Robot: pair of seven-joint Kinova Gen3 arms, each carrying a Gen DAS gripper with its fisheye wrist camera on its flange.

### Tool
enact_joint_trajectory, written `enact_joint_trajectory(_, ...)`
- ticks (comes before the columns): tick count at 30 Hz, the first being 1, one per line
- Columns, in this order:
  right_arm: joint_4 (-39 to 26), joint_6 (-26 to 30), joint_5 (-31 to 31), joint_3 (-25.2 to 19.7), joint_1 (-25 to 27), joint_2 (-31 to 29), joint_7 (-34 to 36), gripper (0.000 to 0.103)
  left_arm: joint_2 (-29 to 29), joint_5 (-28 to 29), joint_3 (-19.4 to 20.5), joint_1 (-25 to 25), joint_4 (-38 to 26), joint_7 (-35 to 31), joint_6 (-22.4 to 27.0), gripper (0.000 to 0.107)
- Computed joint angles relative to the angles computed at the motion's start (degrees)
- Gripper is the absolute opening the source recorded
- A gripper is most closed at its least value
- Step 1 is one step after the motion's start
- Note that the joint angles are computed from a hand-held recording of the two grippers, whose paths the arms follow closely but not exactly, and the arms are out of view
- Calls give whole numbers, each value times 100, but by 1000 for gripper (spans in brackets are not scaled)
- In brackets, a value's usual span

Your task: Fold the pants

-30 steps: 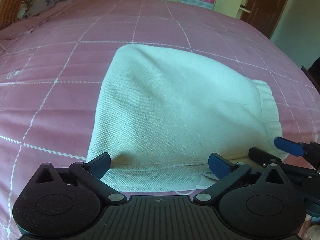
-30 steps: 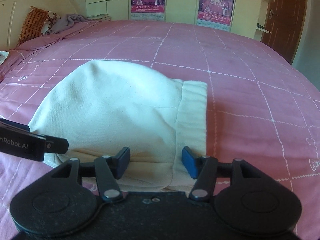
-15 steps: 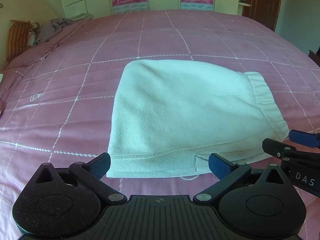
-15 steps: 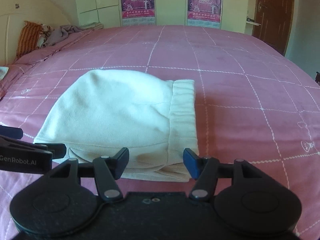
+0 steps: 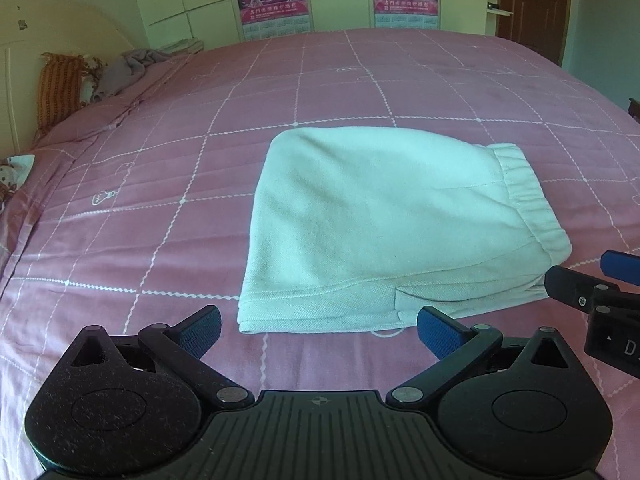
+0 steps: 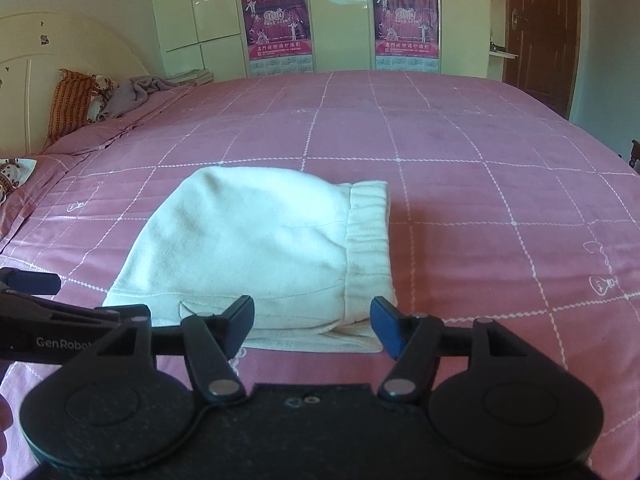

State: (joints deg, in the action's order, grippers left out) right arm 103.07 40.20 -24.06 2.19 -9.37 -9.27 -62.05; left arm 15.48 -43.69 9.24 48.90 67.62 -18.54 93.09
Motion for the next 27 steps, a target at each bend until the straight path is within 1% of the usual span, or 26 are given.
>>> enact_joint_trajectory(3, 30, 34, 40, -13, 11, -38, -63, 65, 55, -134, 6, 103, -31, 2, 177, 103)
enact_joint_trajectory(6, 68, 55, -15, 8, -6, -91, -77, 65, 137, -228, 3, 188, -199, -241, 358, 103)
enact_joint_trajectory(10, 107, 87, -184, 115, -70, -207, 22, 65, 123, -411, 3, 380, -339, -500, 469, 103)
enact_joint_trajectory(12, 159, 97, -287, 179, -97, -288, 81, 68, 39, -307, 20, 375, -378, -508, 403, 103)
enact_joint_trajectory(14, 183, 165, -377, 244, -125, -345, 133, 68, 46, -209, 12, 366, -513, -449, 495, 103)
enact_joint_trajectory(16, 218, 181, -450, 287, -146, -402, 174, 68, 37, -295, -15, 441, -490, -234, 538, 103)
enact_joint_trajectory(18, 234, 188, -438, 281, -158, -445, 185, 69, 149, -338, -38, 461, -622, -208, 720, 103)
enact_joint_trajectory(20, 244, 167, -428, 277, -170, -466, 184, 69, 293, -316, -71, 434, -789, -508, 888, 103)
enact_joint_trajectory(22, 216, 163, -377, 256, -165, -443, 128, 69, 396, -434, -135, 488, -823, -792, 969, 103)
enact_joint_trajectory(24, 185, 143, -351, 255, -170, -409, 129, 69, 412, -498, -210, 525, -771, -794, 912, 103)
enact_joint_trajectory(27, 145, 110, -284, 226, -148, -311, 85, 70, 426, -389, -272, 411, -737, -795, 782, 103)
